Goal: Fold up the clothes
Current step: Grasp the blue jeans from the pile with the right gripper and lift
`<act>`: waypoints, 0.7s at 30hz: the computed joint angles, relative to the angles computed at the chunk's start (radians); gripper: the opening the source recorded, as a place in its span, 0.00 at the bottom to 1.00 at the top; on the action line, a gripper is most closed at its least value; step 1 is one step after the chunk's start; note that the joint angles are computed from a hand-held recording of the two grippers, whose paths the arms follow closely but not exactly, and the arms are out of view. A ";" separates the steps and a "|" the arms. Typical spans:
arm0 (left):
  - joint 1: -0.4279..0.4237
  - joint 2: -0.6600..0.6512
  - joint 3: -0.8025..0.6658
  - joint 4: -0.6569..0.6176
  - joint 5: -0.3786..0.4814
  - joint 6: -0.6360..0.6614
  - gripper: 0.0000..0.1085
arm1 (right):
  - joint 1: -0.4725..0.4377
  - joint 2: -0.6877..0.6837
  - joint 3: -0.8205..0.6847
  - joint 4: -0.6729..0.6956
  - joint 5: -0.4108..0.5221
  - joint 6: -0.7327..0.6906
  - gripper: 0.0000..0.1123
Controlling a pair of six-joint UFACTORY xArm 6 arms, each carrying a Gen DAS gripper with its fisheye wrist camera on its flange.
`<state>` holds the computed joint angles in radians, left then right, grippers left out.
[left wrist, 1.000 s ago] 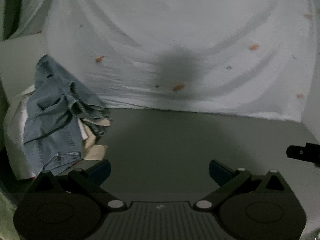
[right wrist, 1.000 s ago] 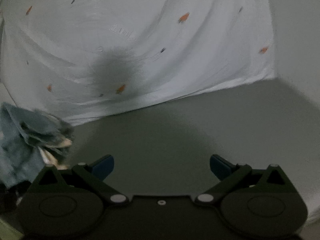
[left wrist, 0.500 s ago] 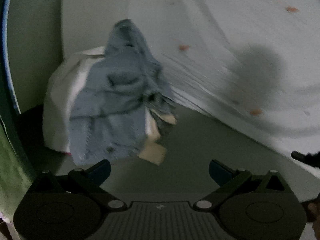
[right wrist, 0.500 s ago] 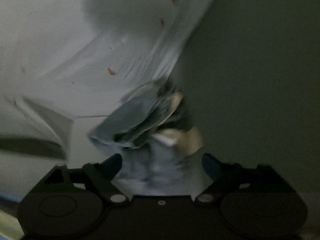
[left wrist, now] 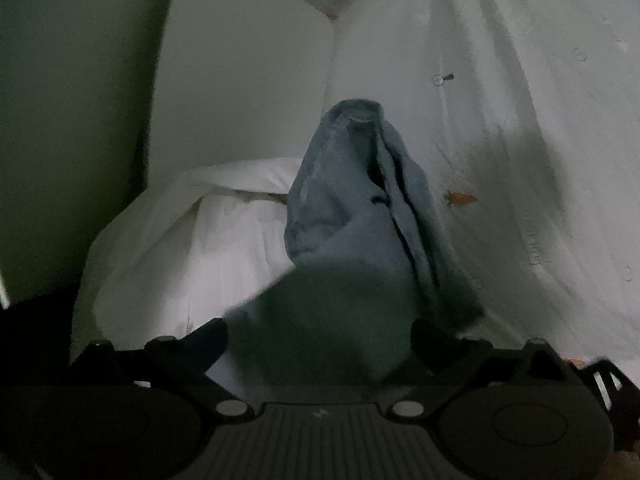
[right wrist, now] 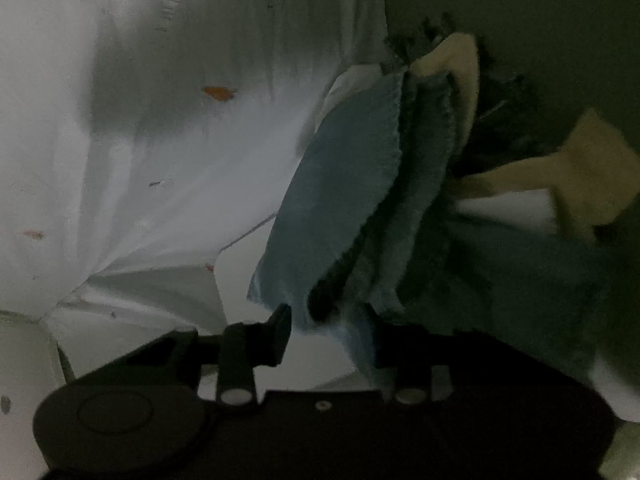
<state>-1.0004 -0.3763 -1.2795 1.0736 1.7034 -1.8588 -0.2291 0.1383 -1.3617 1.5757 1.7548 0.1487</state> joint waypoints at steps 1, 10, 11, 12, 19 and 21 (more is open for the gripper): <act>0.023 -0.016 0.015 -0.009 -0.027 0.017 0.81 | 0.031 0.020 -0.007 0.002 -0.025 0.004 0.35; 0.240 -0.110 0.153 -0.097 -0.312 0.065 0.67 | 0.143 0.092 -0.096 0.000 -0.087 0.005 0.56; 0.250 -0.109 0.164 -0.100 -0.330 0.053 0.67 | 0.146 0.105 -0.117 -0.010 -0.079 -0.008 0.55; 0.258 -0.106 0.173 -0.101 -0.346 0.042 0.67 | 0.149 0.118 -0.138 -0.020 -0.071 -0.020 0.51; 0.264 -0.045 0.117 -0.135 -0.327 0.029 0.47 | 0.098 0.114 -0.159 -0.020 -0.061 -0.075 0.03; 0.233 -0.001 0.062 -0.125 -0.257 0.050 0.35 | 0.048 0.116 -0.173 0.033 -0.068 -0.111 0.03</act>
<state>-0.7679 -0.3772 -1.2180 0.9486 1.4463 -1.8089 -0.1811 0.2541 -1.5349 1.6091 1.6867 0.0381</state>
